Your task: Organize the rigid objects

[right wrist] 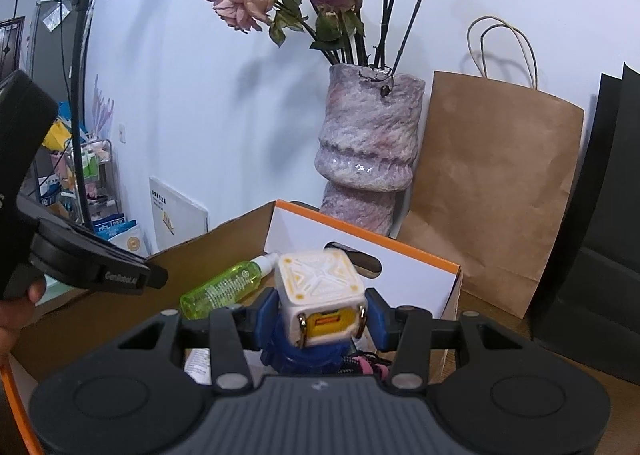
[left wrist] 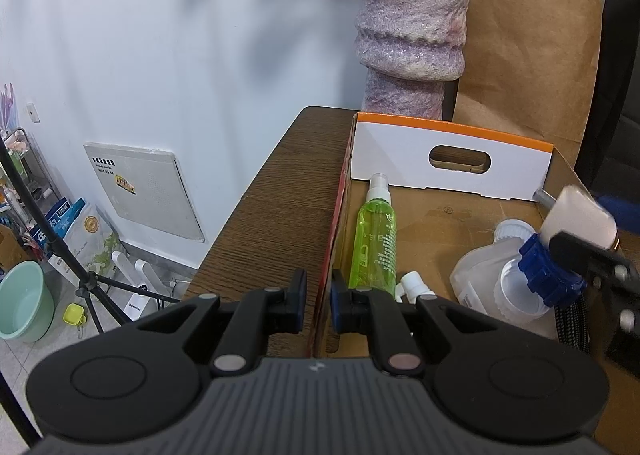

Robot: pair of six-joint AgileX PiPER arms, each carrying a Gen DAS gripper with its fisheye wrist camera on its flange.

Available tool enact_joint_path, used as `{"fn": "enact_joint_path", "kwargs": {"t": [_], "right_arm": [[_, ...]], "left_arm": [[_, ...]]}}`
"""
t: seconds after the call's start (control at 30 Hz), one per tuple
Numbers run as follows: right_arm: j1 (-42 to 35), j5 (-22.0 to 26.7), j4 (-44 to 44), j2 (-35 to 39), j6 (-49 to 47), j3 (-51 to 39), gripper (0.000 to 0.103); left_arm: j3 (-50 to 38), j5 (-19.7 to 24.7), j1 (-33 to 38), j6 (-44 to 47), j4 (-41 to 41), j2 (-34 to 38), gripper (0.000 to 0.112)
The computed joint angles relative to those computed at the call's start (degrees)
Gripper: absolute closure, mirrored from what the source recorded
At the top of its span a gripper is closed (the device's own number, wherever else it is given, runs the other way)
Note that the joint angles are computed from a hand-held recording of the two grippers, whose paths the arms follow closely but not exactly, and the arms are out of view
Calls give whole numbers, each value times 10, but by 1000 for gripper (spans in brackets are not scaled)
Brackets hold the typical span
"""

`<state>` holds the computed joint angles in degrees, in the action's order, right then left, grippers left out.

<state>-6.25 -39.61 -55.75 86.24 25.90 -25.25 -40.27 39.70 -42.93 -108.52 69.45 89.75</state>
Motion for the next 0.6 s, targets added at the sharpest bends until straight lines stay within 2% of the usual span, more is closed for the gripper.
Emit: {"fn": "enact_joint_path", "kwargs": {"t": [0.03, 0.1, 0.47, 0.6], "right_arm": [[1, 1, 11, -3, -7, 2, 26], [4, -3, 38, -11, -24, 11, 2], [21, 12, 86, -15, -66, 15, 0], [19, -1, 120, -17, -92, 27, 0]], "left_arm": [[0, 0, 0, 0, 0, 0, 100], [0, 0, 0, 0, 0, 0, 100], [-1, 0, 0, 0, -1, 0, 100], [-2, 6, -1, 2, -6, 1, 99]]}}
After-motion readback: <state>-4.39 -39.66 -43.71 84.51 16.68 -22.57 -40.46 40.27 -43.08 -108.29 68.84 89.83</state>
